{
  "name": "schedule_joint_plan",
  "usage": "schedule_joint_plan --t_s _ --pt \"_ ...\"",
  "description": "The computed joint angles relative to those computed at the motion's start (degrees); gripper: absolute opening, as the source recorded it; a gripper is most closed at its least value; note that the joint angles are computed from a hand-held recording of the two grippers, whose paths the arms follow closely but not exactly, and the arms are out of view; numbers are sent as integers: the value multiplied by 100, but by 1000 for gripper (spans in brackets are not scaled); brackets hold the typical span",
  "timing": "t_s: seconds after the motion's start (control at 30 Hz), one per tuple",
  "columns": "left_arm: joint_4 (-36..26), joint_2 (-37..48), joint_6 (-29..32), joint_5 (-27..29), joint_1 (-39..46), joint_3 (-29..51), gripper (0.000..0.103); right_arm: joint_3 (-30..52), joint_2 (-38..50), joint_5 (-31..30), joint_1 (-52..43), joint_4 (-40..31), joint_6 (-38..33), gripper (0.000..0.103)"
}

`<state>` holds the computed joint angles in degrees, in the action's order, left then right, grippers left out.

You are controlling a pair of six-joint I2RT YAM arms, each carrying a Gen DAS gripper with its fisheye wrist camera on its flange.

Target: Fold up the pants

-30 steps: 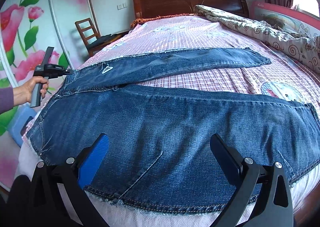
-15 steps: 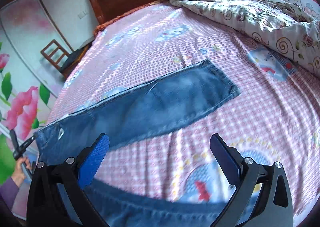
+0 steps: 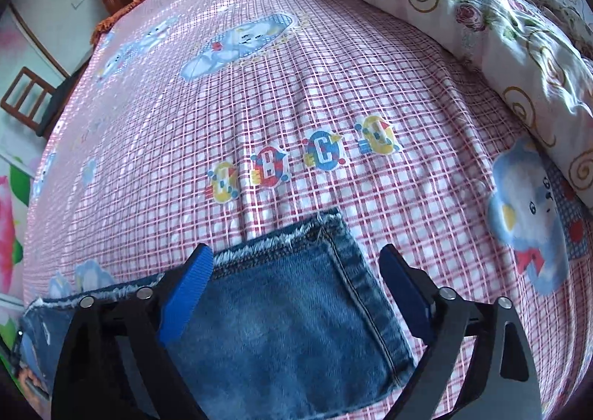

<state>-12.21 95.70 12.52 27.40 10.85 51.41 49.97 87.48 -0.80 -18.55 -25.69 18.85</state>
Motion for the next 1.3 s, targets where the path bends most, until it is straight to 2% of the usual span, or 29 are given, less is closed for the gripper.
schedule_joint_plan --t_s 0.1,0.17,0.3,0.33,0.37,0.4,0.43,0.5,0.57,0.6,0.67,0.7,0.8,0.93,1.0,1.2,1.3 --pt "109 119 -122 -17 -20 32 8 288 537 156 -39 125 -27 82" --pt "144 169 -167 -2 -19 42 8 452 851 178 -76 125 -37 77" --pt "147 223 -190 -32 -30 87 8 631 1227 717 205 91 -174 74" --pt "148 220 -207 -35 -34 94 8 621 1202 734 251 123 -253 57" --pt "170 198 -240 -18 -27 76 8 637 1168 850 317 105 -366 36" --pt "219 166 -314 48 -3 43 8 660 1109 888 388 48 -475 26" --pt "291 125 -393 139 42 -6 8 649 1002 966 508 -17 -538 19" --pt "402 30 -530 313 120 -104 7 582 740 1258 721 -119 -686 18" --pt "474 -86 -634 498 199 -195 7 297 139 1242 735 -16 -709 16" --pt "510 -177 -671 633 256 -251 7 136 -253 1230 761 2 -759 12" --pt "509 -379 -694 873 367 -339 7 -125 -1045 1215 820 -164 -850 9" --pt "494 -492 -724 1013 432 -381 7 -194 -1452 1212 851 -343 -883 6" --pt "330 -912 -734 1413 606 -497 7 -480 -2782 1082 759 -945 -866 6" --pt "-15 -1465 -675 1760 811 -604 7 -751 -3952 690 401 -1652 -871 6" --pt "-201 -1760 -693 2068 1024 -673 7 -882 -4596 878 730 -1998 -632 6" --pt "-1282 -2570 -176 3130 1964 -847 7 -1118 -6604 1167 1391 -3542 177 6" --pt "-1972 -2721 316 3616 2493 -889 7 -1010 -7689 1325 1593 -4587 667 6"
